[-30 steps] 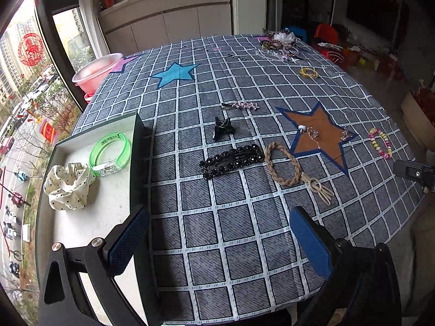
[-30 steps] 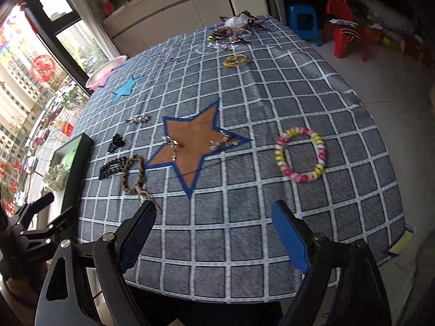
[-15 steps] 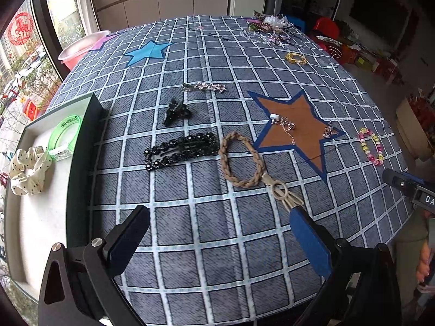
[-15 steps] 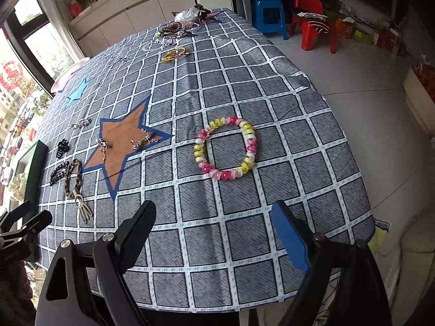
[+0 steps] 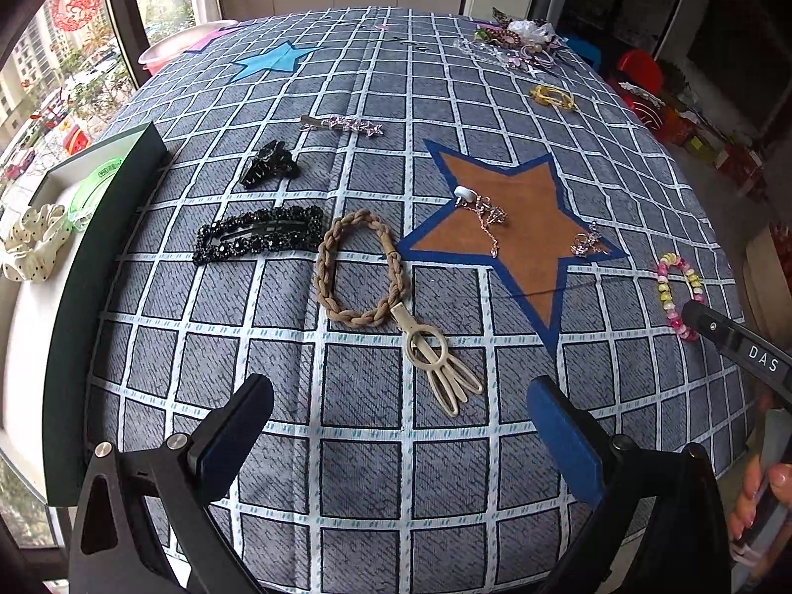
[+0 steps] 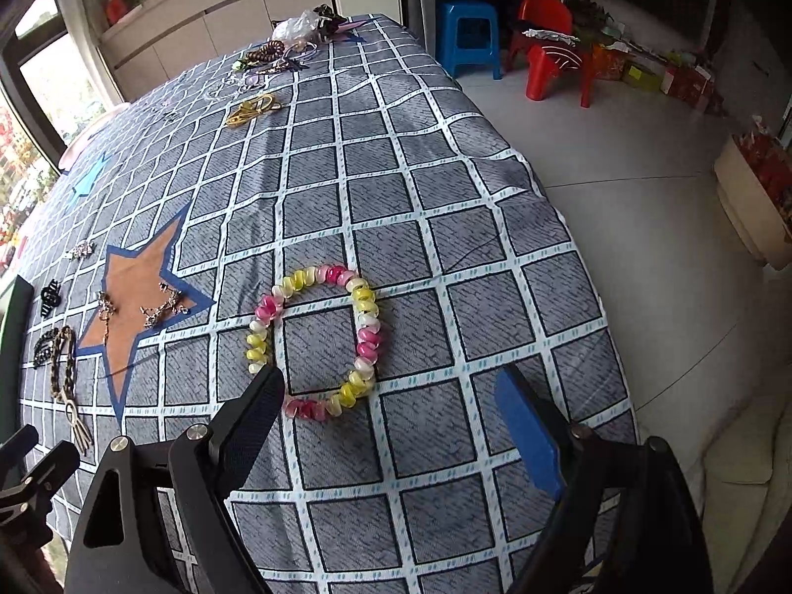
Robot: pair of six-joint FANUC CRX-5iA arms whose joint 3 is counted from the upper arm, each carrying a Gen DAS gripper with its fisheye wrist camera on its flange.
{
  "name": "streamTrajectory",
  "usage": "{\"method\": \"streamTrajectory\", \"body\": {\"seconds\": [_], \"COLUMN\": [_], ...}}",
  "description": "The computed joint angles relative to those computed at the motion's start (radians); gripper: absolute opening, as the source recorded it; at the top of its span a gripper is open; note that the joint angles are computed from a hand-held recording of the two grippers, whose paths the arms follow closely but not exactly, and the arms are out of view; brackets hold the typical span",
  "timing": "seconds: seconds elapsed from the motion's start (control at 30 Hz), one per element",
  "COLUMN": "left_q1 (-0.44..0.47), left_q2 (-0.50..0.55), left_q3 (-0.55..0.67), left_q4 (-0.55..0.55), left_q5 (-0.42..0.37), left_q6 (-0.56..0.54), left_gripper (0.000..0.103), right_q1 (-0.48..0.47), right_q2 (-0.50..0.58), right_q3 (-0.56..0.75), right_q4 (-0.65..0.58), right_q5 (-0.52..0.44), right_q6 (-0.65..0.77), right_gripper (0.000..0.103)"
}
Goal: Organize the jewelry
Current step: 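Grasp the beige claw hair clip with the left tool while the right tool grasps the pink-yellow beaded bracelet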
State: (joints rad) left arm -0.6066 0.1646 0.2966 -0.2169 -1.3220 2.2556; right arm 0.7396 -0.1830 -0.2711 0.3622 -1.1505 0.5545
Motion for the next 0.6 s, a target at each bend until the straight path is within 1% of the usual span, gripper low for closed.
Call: {"method": "streamTrajectory", "body": {"seconds": [0.07, 0.13, 0.17, 0.23, 0.27, 0.37, 0.43, 0.47, 0.5, 0.53, 0.57, 0.6], "left_q1": [-0.001, -0.001, 0.001, -0.011, -0.015, -0.029, -0.039, -0.040, -0.042, -0.042, -0.041, -0.040], "left_q2": [0.012, 0.024, 0.032, 0.047, 0.053, 0.074, 0.086, 0.084, 0.084, 0.082, 0.079, 0.078], "left_q3": [0.010, 0.022, 0.029, 0.051, 0.061, 0.093, 0.111, 0.111, 0.112, 0.111, 0.108, 0.107], "left_q4": [-0.003, -0.006, 0.000, -0.023, -0.032, -0.056, -0.073, -0.072, -0.072, -0.071, -0.069, -0.066], "left_q5": [-0.013, -0.025, -0.032, -0.051, -0.062, -0.095, -0.113, -0.109, -0.108, -0.104, -0.099, -0.095], "left_q6": [0.031, 0.057, 0.067, 0.093, 0.104, 0.123, 0.115, 0.108, 0.100, 0.092, 0.082, 0.073], "left_gripper": [0.103, 0.096, 0.096, 0.096, 0.096, 0.091, 0.083, 0.080, 0.073, 0.070, 0.063, 0.059], "right_q1": [-0.004, -0.010, -0.012, -0.013, -0.013, -0.010, -0.007, -0.003, 0.002, 0.006, 0.009, 0.011], "right_q2": [0.010, 0.020, 0.021, 0.025, 0.028, 0.032, 0.034, 0.034, 0.032, 0.031, 0.030, 0.030], "right_q3": [0.002, 0.005, 0.005, 0.001, 0.000, -0.009, -0.008, -0.009, -0.011, -0.011, -0.012, -0.011], "right_q4": [0.010, 0.010, 0.009, 0.020, 0.026, 0.057, 0.062, 0.065, 0.069, 0.071, 0.072, 0.071], "right_q5": [0.001, 0.008, 0.012, 0.021, 0.025, 0.036, 0.042, 0.043, 0.044, 0.047, 0.048, 0.049], "right_q6": [0.007, 0.020, 0.022, 0.018, 0.016, 0.005, 0.010, 0.014, 0.016, 0.018, 0.020, 0.021], "right_gripper": [0.088, 0.088, 0.088, 0.088, 0.086, 0.077, 0.072, 0.068, 0.064, 0.061, 0.058, 0.055]}}
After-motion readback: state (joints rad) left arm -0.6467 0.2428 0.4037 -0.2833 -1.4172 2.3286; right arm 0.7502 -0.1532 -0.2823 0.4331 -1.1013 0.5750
